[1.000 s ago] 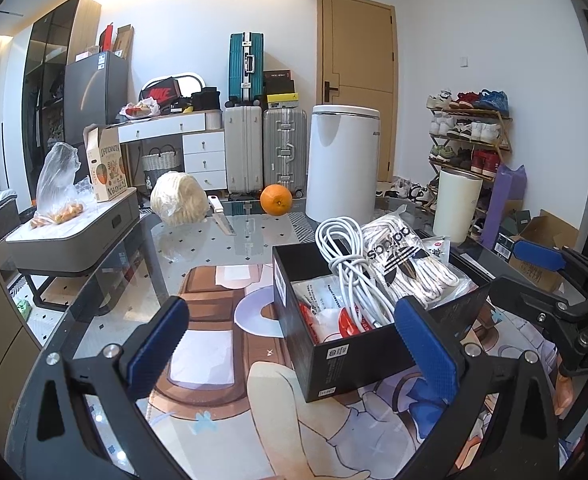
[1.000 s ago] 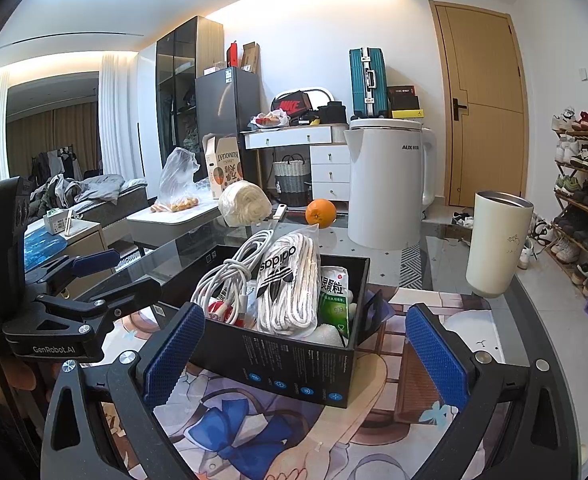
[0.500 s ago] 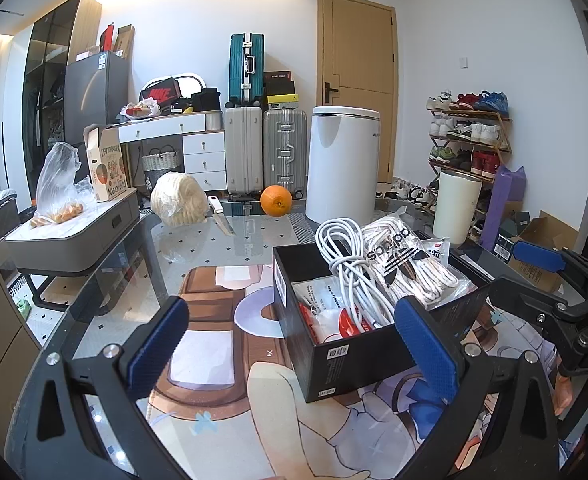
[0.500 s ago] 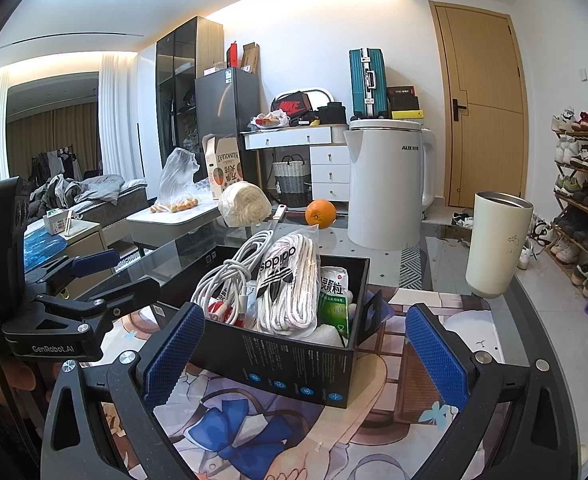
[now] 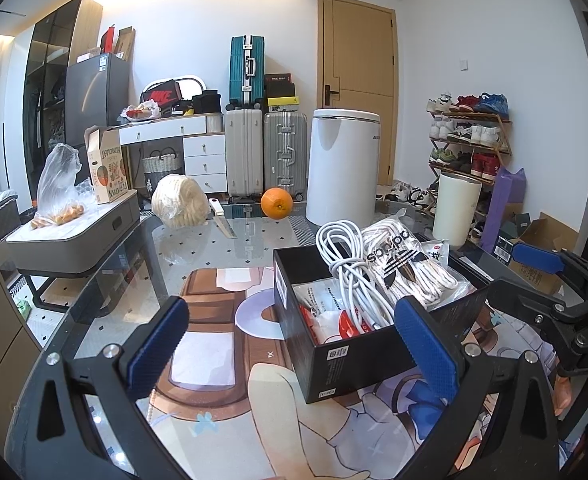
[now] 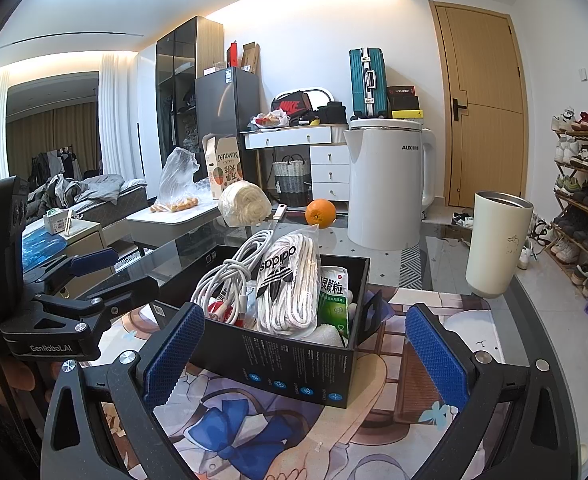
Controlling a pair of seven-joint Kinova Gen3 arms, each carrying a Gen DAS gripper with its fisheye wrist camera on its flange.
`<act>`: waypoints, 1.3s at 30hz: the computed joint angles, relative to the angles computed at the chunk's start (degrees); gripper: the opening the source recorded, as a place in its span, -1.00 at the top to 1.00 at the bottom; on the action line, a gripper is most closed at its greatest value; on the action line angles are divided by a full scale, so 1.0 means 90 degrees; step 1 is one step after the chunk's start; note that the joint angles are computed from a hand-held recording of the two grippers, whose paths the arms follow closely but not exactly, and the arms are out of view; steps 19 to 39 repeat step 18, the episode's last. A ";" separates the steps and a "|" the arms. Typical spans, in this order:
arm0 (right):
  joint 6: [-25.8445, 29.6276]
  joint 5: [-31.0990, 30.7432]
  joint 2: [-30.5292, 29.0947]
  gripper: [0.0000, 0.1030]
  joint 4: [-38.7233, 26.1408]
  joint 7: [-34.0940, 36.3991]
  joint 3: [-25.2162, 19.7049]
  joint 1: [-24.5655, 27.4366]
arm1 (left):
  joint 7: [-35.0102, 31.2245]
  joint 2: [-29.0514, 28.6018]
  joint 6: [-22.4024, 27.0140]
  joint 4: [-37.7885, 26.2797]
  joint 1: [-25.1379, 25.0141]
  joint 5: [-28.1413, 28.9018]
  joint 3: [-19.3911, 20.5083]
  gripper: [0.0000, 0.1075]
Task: Organize soft objects
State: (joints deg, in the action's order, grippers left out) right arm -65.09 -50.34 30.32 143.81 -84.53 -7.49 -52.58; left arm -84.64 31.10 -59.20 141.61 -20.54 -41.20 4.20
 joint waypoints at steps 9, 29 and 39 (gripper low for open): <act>0.0000 -0.0001 0.0001 -0.99 0.0000 0.0001 -0.0004 0.0004 | 0.0017 -0.0011 0.0028 -0.0005 0.0026 0.0033 0.0001 -0.92; -0.0004 -0.0007 -0.0004 -0.99 0.0006 0.0011 -0.0008 -0.0009 | -0.0008 0.0002 -0.0019 0.0000 0.0043 0.0079 -0.0002 -0.92; -0.0004 -0.0007 -0.0004 -0.99 0.0006 0.0011 -0.0008 -0.0009 | -0.0008 0.0002 -0.0019 0.0000 0.0043 0.0079 -0.0002 -0.92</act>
